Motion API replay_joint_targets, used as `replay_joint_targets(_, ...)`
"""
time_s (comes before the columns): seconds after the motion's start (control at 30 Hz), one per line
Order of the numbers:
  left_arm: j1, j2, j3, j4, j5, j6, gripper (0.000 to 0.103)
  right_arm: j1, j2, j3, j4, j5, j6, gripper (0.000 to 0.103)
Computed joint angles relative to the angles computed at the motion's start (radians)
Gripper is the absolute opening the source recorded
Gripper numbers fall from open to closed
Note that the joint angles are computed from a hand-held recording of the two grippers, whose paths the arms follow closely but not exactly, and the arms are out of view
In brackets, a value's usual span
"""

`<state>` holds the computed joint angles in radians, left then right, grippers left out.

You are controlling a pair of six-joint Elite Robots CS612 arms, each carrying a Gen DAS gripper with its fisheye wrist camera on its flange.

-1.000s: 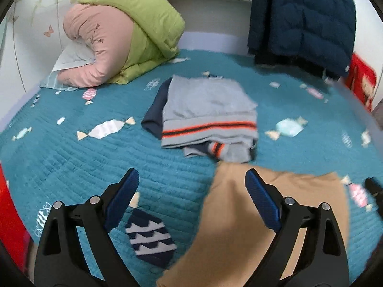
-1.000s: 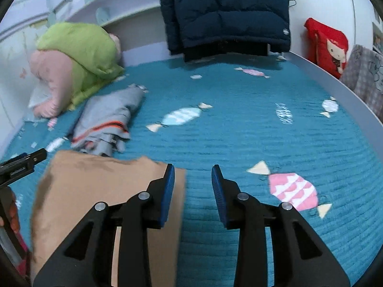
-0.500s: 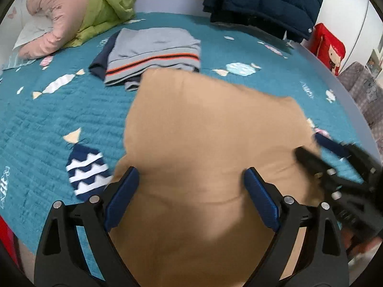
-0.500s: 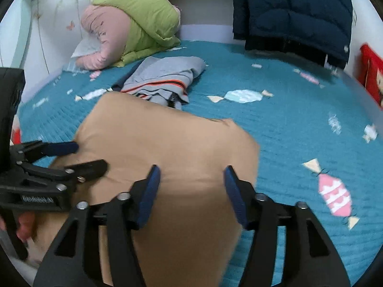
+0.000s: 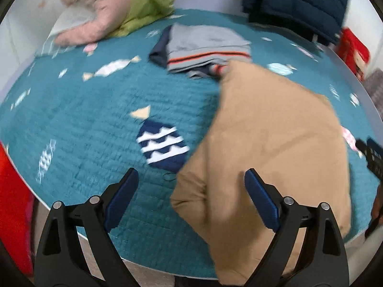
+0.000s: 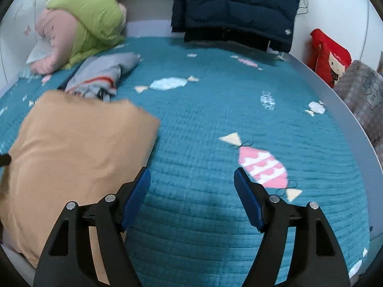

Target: Fold large clothes

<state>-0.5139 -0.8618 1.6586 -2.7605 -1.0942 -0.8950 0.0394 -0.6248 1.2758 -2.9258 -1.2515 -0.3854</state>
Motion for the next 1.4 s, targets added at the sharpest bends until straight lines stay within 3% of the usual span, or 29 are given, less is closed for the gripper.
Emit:
replay_joint_targets(0.1,-0.007,0.006,-0.022,-0.066,-0.034,0.099,0.09,-0.012,-0.017,-0.005,0.073,0.161,-0.013,0.07)
replay_joint_targets(0.2,-0.012,0.032,-0.068,-0.116,-0.082,0.206,0.09,-0.009,-0.028,0.001,0.146,0.293,-0.105,0.075)
replay_joint_targets(0.23,-0.01,0.044,-0.088,-0.102,-0.109,0.23,0.09,-0.002,-0.032,0.01,0.148,0.295,-0.143,0.076)
replay_joint_targets(0.37,-0.001,0.075,-0.135,0.012,-0.181,0.226,0.09,0.039,-0.032,0.04,0.161,0.143,-0.345,0.077)
replay_joint_targets(0.43,0.0,0.077,-0.13,0.027,-0.2,0.229,0.09,0.03,-0.03,0.066,0.129,0.148,-0.364,0.08)
replay_joint_targets(0.57,-0.008,0.058,-0.093,0.039,-0.184,0.241,0.09,0.006,-0.031,0.043,0.227,0.176,-0.333,0.088)
replay_joint_targets(0.67,-0.003,0.036,-0.063,0.086,-0.176,0.197,0.09,-0.01,-0.025,0.013,0.321,0.186,-0.287,0.088)
replay_joint_targets(0.73,0.007,0.021,-0.043,0.105,-0.182,0.157,0.09,-0.028,-0.012,-0.032,0.45,0.233,-0.243,0.089)
replay_joint_targets(0.83,0.029,-0.001,-0.002,0.056,-0.225,0.094,0.09,-0.051,0.008,-0.102,0.663,0.297,-0.168,0.092)
replay_joint_targets(0.93,0.063,-0.004,0.013,0.009,-0.321,0.047,0.09,-0.071,0.047,-0.197,0.909,0.394,-0.116,0.093)
replay_joint_targets(1.03,0.097,0.004,0.017,-0.064,-0.41,0.027,0.09,-0.078,0.075,-0.267,1.091,0.473,-0.137,0.093)
replay_joint_targets(1.13,0.135,0.032,0.007,-0.179,-0.534,0.06,0.092,-0.073,0.091,-0.308,1.187,0.511,-0.198,0.094)
replay_joint_targets(1.27,0.181,0.094,-0.056,-0.18,-0.683,0.064,0.093,-0.051,0.144,-0.412,1.31,0.507,-0.224,0.094)
replay_joint_targets(1.4,0.231,0.167,-0.105,-0.266,-0.892,0.024,0.098,-0.036,0.205,-0.519,1.46,0.547,-0.28,0.097)
